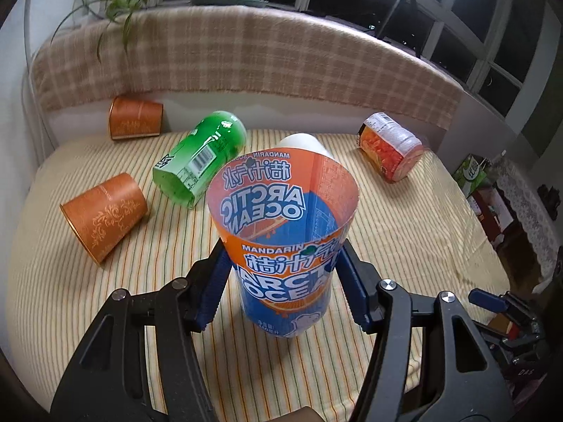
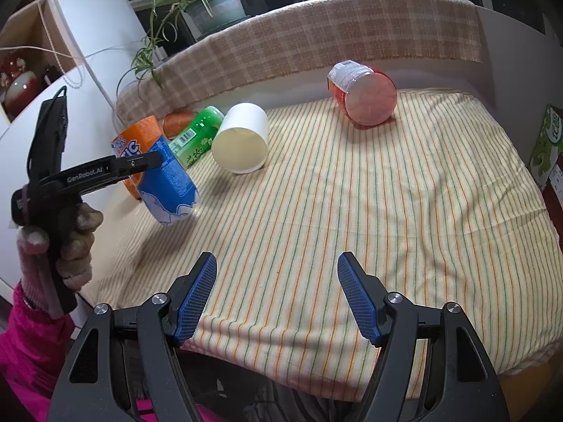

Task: Flip cup upright
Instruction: 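Lower the upright cup toward the table with the left gripper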

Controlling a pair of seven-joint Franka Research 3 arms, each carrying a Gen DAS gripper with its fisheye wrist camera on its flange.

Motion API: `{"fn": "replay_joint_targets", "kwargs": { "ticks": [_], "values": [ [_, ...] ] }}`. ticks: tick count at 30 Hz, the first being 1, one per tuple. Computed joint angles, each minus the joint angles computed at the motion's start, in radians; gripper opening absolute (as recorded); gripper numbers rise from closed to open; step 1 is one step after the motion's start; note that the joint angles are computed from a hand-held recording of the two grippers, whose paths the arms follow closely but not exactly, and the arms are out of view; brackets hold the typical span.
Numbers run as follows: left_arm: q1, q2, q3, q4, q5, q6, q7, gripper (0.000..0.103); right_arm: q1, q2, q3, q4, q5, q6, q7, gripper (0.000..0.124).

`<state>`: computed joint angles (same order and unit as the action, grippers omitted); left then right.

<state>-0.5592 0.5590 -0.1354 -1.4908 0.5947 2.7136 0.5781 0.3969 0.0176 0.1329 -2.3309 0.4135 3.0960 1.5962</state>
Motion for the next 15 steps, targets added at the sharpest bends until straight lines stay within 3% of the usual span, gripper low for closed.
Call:
{"fn": "replay_joint_targets", "kwargs": {
  "ticks": [10, 13, 15],
  "values": [
    [-0.059, 0.014, 0.045, 0.026, 0.107, -0.016, -0.075, 0.061, -0.007, -0.014, -0.014, -0.021, -0.164, 0.017, 0.148, 0.071],
    [-0.070, 0.020, 0.052, 0.033, 0.142, -0.020, -0.095, 0.061, -0.016, -0.018, -0.018, -0.027, -0.263, 0.021, 0.230, 0.071],
    [-0.075, 0.023, 0.054, 0.035, 0.158, -0.022, -0.106, 0.061, -0.028, -0.021, -0.023, -0.030, -0.397, 0.023, 0.342, 0.071]
  ]
}}
